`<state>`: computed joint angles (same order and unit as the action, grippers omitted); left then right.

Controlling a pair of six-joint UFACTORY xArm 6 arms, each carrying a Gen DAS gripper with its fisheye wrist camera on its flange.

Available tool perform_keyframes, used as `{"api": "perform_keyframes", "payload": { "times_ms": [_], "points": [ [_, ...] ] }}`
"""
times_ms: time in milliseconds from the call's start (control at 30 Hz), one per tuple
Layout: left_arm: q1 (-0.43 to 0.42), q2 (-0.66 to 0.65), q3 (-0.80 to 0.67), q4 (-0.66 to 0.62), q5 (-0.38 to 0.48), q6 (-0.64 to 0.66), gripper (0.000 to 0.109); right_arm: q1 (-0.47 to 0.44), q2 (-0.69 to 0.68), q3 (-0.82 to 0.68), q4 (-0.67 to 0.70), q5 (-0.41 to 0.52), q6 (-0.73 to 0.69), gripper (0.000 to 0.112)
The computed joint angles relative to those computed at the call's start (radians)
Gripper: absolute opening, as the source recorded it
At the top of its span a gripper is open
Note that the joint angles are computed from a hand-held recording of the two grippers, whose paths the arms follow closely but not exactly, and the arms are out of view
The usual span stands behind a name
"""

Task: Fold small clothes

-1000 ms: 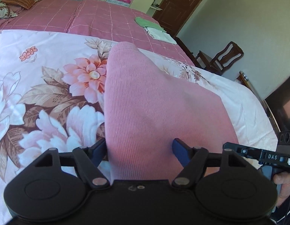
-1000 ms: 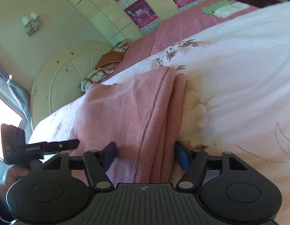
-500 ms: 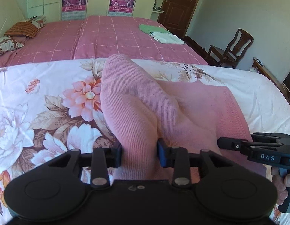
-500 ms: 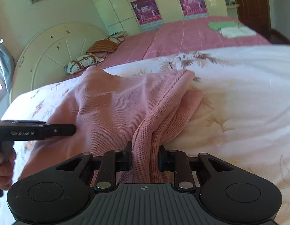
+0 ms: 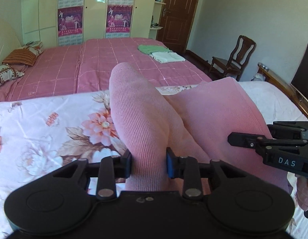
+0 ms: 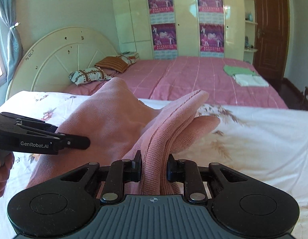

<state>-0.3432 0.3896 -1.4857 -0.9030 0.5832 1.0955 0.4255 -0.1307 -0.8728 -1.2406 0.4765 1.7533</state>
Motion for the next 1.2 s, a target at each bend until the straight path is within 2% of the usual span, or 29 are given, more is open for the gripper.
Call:
{"api": "perform_keyframes", "payload": {
  "times_ms": [133,233,367,533,667,767,833,867,900,933,967,1033,1067,1100,1133,1167,1200],
  "points": [
    [0.092,-0.039,0.005,-0.032,0.073,0.085,0.031,0.096,0.076,-0.129,0.035,0.111,-0.020,0.022],
    [0.183,-0.037,-0.024,-0.016,0.134,0.120,0.031,0.158,0.188,-0.275,0.074,0.160,-0.046,0.022],
    [0.308,0.009,-0.104,0.039,0.208,0.133,0.031,0.218,0.400,-0.537,0.127,0.186,-0.098,0.022],
    [0.446,0.113,-0.238,0.117,0.296,0.128,0.031,0.269,0.726,-0.942,0.250,0.194,-0.205,0.022],
    [0.513,0.203,-0.338,0.157,0.371,0.105,0.031,0.295,0.982,-1.283,0.409,0.223,-0.328,0.022],
    [0.528,0.264,-0.383,0.189,0.400,0.081,0.035,0.300,1.085,-1.403,0.486,0.239,-0.365,0.022],
    [0.540,0.306,-0.413,0.159,0.412,0.082,0.042,0.301,1.094,-1.387,0.511,0.245,-0.336,0.022],
    [0.544,0.316,-0.418,0.143,0.411,0.072,0.053,0.294,1.081,-1.342,0.520,0.220,-0.299,0.022],
    [0.549,0.330,-0.434,0.133,0.412,0.059,0.058,0.286,1.059,-1.281,0.515,0.179,-0.251,0.022],
    [0.550,0.336,-0.437,0.128,0.397,0.057,0.069,0.276,1.038,-1.225,0.498,0.137,-0.202,0.022],
    [0.553,0.341,-0.443,0.126,0.395,0.056,0.073,0.269,1.017,-1.175,0.473,0.099,-0.143,0.022],
    [0.579,0.373,-0.504,0.122,0.453,0.052,0.074,0.252,0.977,-1.102,0.457,0.040,-0.095,0.023],
    [0.592,0.373,-0.517,0.108,0.469,0.055,0.070,0.246,0.951,-1.061,0.468,0.016,-0.087,0.029],
    [0.603,0.366,-0.516,0.080,0.460,0.078,0.066,0.245,0.928,-1.039,0.473,0.024,-0.075,0.034],
    [0.607,0.355,-0.511,0.059,0.443,0.096,0.057,0.250,0.899,-1.022,0.438,0.071,-0.035,0.041],
    [0.607,0.347,-0.515,0.029,0.431,0.117,0.056,0.258,0.864,-0.996,0.360,0.116,0.027,0.041],
    [0.606,0.360,-0.550,0.010,0.454,0.131,0.056,0.266,0.824,-0.964,0.285,0.147,0.075,0.041]
  ]
}}
